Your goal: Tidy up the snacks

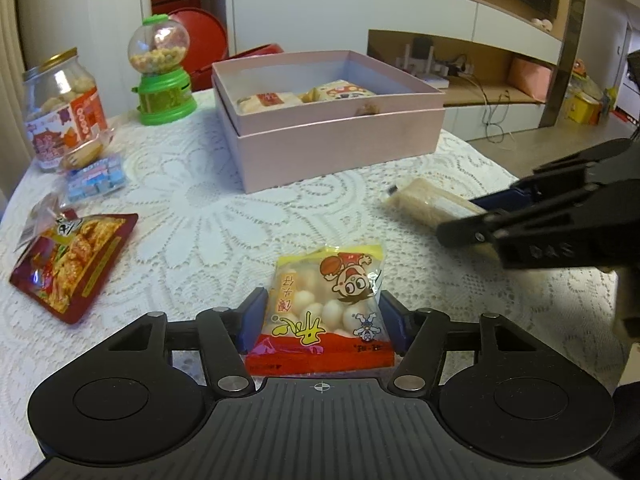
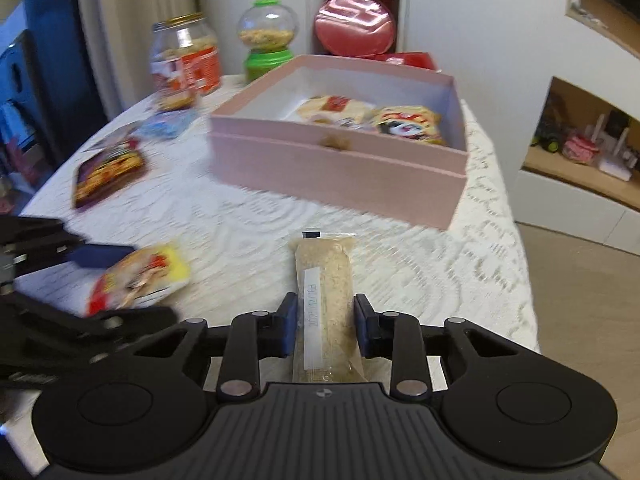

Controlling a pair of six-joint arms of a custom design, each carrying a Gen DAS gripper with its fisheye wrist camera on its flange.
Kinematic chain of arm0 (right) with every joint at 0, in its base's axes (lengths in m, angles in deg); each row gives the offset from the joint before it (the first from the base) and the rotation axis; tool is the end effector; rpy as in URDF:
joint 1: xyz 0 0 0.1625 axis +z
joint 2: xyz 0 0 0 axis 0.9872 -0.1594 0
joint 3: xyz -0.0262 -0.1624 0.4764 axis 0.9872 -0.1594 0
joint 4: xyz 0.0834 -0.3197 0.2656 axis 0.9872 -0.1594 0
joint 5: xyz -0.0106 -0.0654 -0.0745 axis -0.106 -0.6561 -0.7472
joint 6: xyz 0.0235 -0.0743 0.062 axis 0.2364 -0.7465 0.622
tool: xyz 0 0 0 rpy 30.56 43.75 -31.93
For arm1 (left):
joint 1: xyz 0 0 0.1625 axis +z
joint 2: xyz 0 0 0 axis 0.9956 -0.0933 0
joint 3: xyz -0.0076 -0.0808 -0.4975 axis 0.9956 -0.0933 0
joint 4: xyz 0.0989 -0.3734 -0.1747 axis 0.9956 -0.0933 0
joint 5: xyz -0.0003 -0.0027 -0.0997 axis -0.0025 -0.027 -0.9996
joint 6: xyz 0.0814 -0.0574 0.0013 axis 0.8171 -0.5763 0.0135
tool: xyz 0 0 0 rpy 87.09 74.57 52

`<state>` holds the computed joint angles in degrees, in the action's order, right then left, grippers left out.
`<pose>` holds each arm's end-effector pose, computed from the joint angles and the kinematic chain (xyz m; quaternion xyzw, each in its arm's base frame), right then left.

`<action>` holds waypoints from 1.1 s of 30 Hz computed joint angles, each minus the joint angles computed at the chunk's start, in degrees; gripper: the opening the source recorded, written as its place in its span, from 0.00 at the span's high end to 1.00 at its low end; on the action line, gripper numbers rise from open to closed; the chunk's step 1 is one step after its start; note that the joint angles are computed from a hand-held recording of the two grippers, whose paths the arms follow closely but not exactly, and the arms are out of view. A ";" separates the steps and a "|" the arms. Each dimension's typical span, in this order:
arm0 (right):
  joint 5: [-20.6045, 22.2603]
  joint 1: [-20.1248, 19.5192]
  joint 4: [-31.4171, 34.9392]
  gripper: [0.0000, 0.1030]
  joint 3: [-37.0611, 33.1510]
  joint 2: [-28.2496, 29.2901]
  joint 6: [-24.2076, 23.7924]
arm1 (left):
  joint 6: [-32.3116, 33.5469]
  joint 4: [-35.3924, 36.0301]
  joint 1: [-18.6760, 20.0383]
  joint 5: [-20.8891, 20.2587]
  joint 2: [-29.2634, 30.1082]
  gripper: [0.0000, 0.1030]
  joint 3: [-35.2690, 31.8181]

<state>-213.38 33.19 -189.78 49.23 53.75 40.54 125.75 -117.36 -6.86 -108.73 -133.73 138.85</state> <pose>0.3684 -0.6972 -0.0266 0.0591 -0.8524 0.3631 0.3715 -0.0160 -0.7942 0.3095 0.5044 0.8334 -0.1600 0.1597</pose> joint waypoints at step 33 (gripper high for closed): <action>4.40 -0.36 -5.96 0.73 8.10 -4.82 4.57 | -10.98 5.51 -3.85 -14.23 7.72 0.49 -16.76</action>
